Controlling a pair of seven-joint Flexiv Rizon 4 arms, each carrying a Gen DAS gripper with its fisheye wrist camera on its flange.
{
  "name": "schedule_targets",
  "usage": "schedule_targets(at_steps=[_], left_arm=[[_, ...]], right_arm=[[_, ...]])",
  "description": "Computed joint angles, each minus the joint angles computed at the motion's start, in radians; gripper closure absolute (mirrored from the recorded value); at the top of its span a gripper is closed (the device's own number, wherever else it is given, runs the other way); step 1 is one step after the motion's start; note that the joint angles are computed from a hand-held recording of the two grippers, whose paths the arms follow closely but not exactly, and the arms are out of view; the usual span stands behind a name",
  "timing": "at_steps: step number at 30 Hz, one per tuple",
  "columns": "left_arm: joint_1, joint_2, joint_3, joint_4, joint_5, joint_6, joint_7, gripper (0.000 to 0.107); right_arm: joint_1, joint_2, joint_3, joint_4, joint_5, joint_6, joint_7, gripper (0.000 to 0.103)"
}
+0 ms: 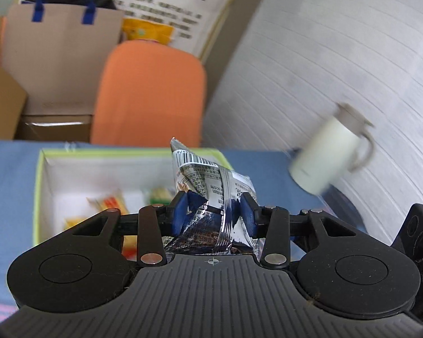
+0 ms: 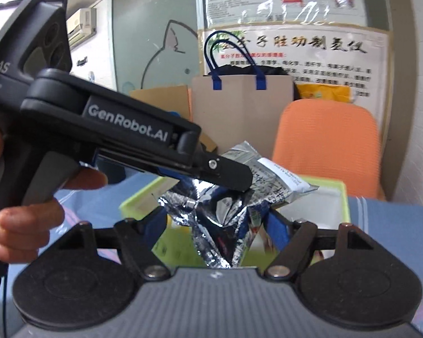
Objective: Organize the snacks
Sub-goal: 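Carry the silver foil bag over the green box and open the left tool, then lower the left tool onto the blue cookie pack and close on it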
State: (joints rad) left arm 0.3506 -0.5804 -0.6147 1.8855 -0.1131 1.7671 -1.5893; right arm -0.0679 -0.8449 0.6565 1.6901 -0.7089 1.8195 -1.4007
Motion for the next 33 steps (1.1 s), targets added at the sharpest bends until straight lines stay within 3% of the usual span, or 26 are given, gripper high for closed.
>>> schedule_targets(at_steps=[4, 7, 9, 11, 14, 16, 20, 24, 26, 30, 33], left_arm=[[-0.081, -0.045, 0.119, -0.096, -0.064, -0.079, 0.014, 0.086], [-0.108, -0.088, 0.157, -0.128, -0.105, -0.098, 0.038, 0.083], [-0.151, -0.105, 0.213, -0.147, -0.127, -0.092, 0.037, 0.068], [-0.179, -0.104, 0.252, -0.139, -0.138, -0.046, 0.026, 0.053], [-0.143, -0.071, 0.219, -0.070, -0.096, 0.064, 0.006, 0.046], [-0.121, -0.032, 0.205, -0.011, -0.049, 0.134, -0.031, 0.042], [-0.087, 0.055, 0.181, 0.107, 0.048, 0.216, -0.112, 0.037], [-0.096, 0.111, 0.169, 0.220, 0.135, 0.285, -0.201, 0.035], [-0.064, 0.111, 0.116, 0.271, 0.211, 0.299, -0.261, 0.035], [-0.025, 0.058, 0.012, 0.328, 0.341, 0.268, -0.353, 0.036], [-0.050, 0.003, -0.009, 0.356, 0.373, 0.266, -0.405, 0.038]], right_arm=[[-0.006, -0.132, 0.123, -0.168, -0.028, -0.206, -0.061, 0.028], [0.031, -0.169, 0.119, -0.234, -0.004, -0.278, -0.103, 0.028], [0.067, -0.162, 0.069, -0.254, 0.018, -0.272, -0.102, 0.022], [0.098, -0.108, -0.027, -0.208, 0.047, -0.181, -0.081, 0.022], [0.096, -0.025, -0.094, -0.113, 0.113, -0.028, -0.096, 0.018], [0.123, 0.053, -0.184, -0.023, 0.165, 0.101, -0.088, 0.011], [0.120, 0.175, -0.268, 0.165, 0.221, 0.272, -0.066, 0.010], [0.137, 0.279, -0.336, 0.369, 0.276, 0.376, -0.049, 0.010], [0.163, 0.328, -0.373, 0.476, 0.327, 0.411, -0.047, 0.010], [0.169, 0.378, -0.404, 0.666, 0.365, 0.472, 0.015, 0.010], [0.223, 0.384, -0.450, 0.752, 0.429, 0.495, 0.027, 0.010]])
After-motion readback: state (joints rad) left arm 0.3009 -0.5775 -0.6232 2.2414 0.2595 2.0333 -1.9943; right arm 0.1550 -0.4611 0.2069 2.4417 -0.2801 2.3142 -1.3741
